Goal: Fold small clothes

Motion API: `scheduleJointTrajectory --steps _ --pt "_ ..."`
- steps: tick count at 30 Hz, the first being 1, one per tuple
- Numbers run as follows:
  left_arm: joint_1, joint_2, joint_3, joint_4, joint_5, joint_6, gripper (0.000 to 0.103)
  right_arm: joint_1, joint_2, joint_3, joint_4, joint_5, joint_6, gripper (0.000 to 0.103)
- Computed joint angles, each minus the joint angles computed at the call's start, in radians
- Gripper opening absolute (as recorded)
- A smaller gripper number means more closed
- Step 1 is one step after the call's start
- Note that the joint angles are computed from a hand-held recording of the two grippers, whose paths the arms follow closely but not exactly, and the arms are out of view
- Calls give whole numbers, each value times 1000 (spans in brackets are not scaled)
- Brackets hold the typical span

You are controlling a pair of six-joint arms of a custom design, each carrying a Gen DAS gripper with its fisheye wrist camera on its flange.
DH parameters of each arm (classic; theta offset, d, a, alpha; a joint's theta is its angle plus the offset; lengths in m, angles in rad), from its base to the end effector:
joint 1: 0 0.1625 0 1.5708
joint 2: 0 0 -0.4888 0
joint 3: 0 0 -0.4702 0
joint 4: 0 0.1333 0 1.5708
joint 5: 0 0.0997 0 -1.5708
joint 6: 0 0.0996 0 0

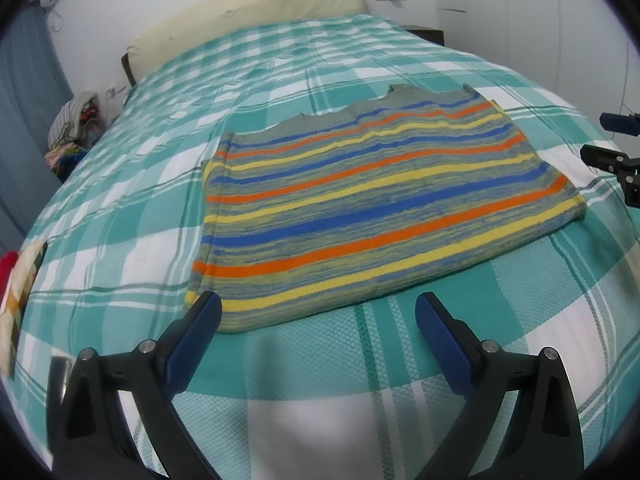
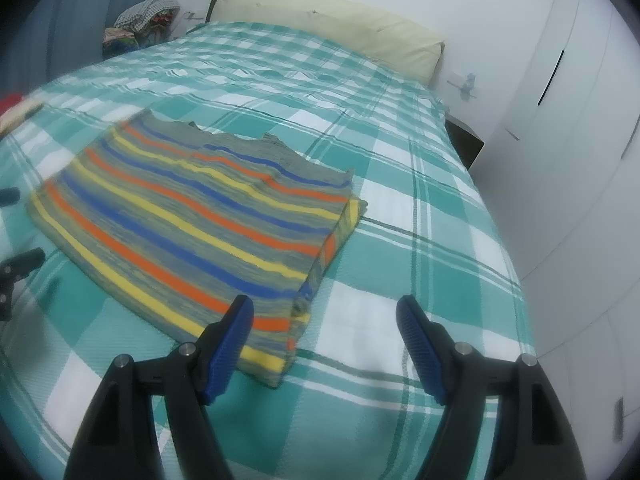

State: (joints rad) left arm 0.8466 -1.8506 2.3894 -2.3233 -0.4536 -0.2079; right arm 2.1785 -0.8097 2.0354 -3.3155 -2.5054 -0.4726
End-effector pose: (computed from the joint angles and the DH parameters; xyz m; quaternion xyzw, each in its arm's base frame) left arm -0.0817 -0.4287 0.3695 0.1606 0.8297 -0.3176 0.4301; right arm 0.3932 -0.4722 0.0720 0.3446 -0.7995 0.2580 0.4189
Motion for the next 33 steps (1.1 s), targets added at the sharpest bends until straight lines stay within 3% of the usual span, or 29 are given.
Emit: scheduleJointTrajectory --steps 18,19,22,24,26,29,32,33 --pt "-24 -22 16 39 8 7 98 -5 -3 2 10 -3 -2 73" --pt "-43 -31 22 44 -10 15 98 -7 -5 1 12 1 -6 73" --pt "-47 -20 2 23 -160 78 98 -27 -18 -12 13 37 -43 74" --pt "-44 21 -21 -4 -245 111 98 -71 -57 -35 90 124 0 75" --pt "-40 83 -36 -97 -317 186 98 -135 -107 -70 248 274 123 75" --pt "-37 198 -52 -245 -366 318 98 -256 -138 -141 452 532 304 75" --pt "-20 293 -79 -311 -413 391 85 -362 -113 -210 557 751 444 74" --pt "-11 318 -90 -312 -424 400 80 -378 -103 -226 576 782 463 70"
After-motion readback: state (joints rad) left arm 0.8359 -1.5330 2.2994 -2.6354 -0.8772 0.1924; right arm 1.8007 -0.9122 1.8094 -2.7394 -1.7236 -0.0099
